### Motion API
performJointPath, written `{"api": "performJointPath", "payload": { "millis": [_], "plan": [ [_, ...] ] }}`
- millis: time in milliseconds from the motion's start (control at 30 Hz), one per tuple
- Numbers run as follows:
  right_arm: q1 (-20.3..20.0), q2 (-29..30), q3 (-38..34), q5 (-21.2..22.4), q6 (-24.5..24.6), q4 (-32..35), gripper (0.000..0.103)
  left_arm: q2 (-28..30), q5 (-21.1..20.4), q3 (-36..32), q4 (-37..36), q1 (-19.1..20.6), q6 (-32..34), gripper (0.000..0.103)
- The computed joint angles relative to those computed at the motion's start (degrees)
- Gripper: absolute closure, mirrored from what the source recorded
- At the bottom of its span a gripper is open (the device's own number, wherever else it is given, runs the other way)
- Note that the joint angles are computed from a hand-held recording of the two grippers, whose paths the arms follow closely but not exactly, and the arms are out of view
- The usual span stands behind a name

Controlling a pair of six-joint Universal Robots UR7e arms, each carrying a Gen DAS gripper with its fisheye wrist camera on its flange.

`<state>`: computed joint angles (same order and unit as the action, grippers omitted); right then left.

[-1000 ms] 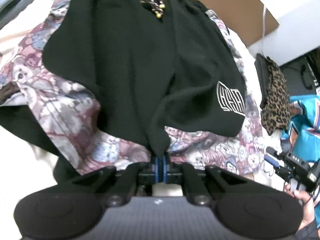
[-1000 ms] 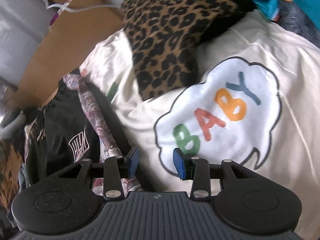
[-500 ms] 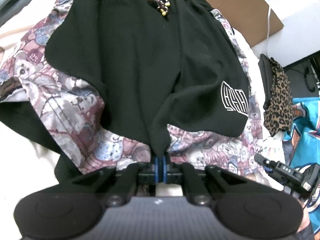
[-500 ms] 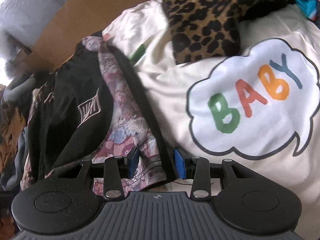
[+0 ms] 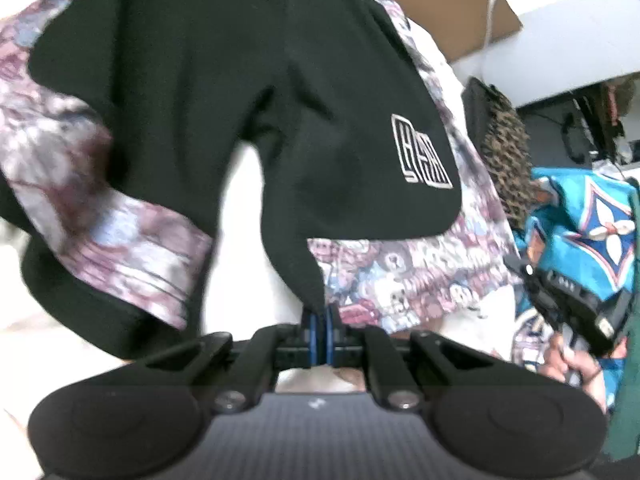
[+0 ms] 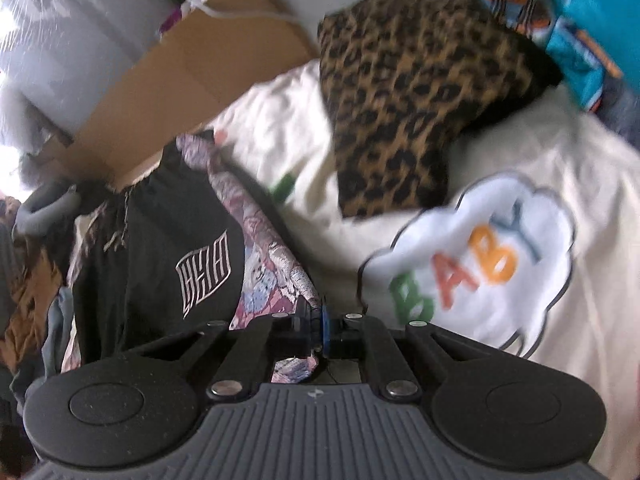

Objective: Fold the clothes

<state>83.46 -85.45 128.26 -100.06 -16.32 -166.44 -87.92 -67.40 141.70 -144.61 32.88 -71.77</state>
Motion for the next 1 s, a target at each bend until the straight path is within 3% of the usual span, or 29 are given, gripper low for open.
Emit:
{"api": "performJointPath", "payload": {
  "millis": [300,500,533,600,633,667,733,867,967,1000],
  "plan": [
    [3.21,0.51,-5.16,-4.43,1.22,1.95,0.1,4.5,-4.43,0.15,-8.9,1.48,1.39,0.098],
    [1.98,5.69,-5.76,-9.46,-0.39,-1.04,0.096,9.33,-4.57,-1.19,-4.37,3.53,2.43,0.097],
    [0.5,5.82,-5.59,-7.92,1.35,-0.69,0.094,9.42,-4.56,-1.24,-3.72,3.64,2.2,0.094],
    [-2.39,5.46,-4.94,-4.54,4.65,-0.31,0.08,8.91,-3.26,-1.16,-2.43,3.24,1.23,0.077],
    [-3.37,5.0,-4.4,-3.51,5.67,-0.65,0.061,8.53,-2.45,-0.93,-2.45,2.98,1.08,0.072],
    [-4.36,4.55,-3.87,-2.47,6.69,-0.97,0.053,8.29,-1.96,-0.64,-3.14,2.99,1.49,0.063],
    [-5.78,3.61,-2.19,-0.76,6.33,-3.8,0.053,8.77,-1.75,-0.61,-4.39,3.34,2.36,0.059],
    [-8.15,2.64,-0.94,2.28,7.0,-3.32,0.053,11.47,-1.88,-1.61,-6.44,4.35,3.47,0.059],
    [-9.1,2.7,-0.07,4.58,6.43,-3.13,0.053,11.45,-2.3,-0.97,-7.39,4.57,2.74,0.063],
    [-9.31,2.77,0.2,5.3,6.26,-2.96,0.053,11.48,-2.61,-0.83,-7.82,4.7,2.46,0.072]
  ]
}}
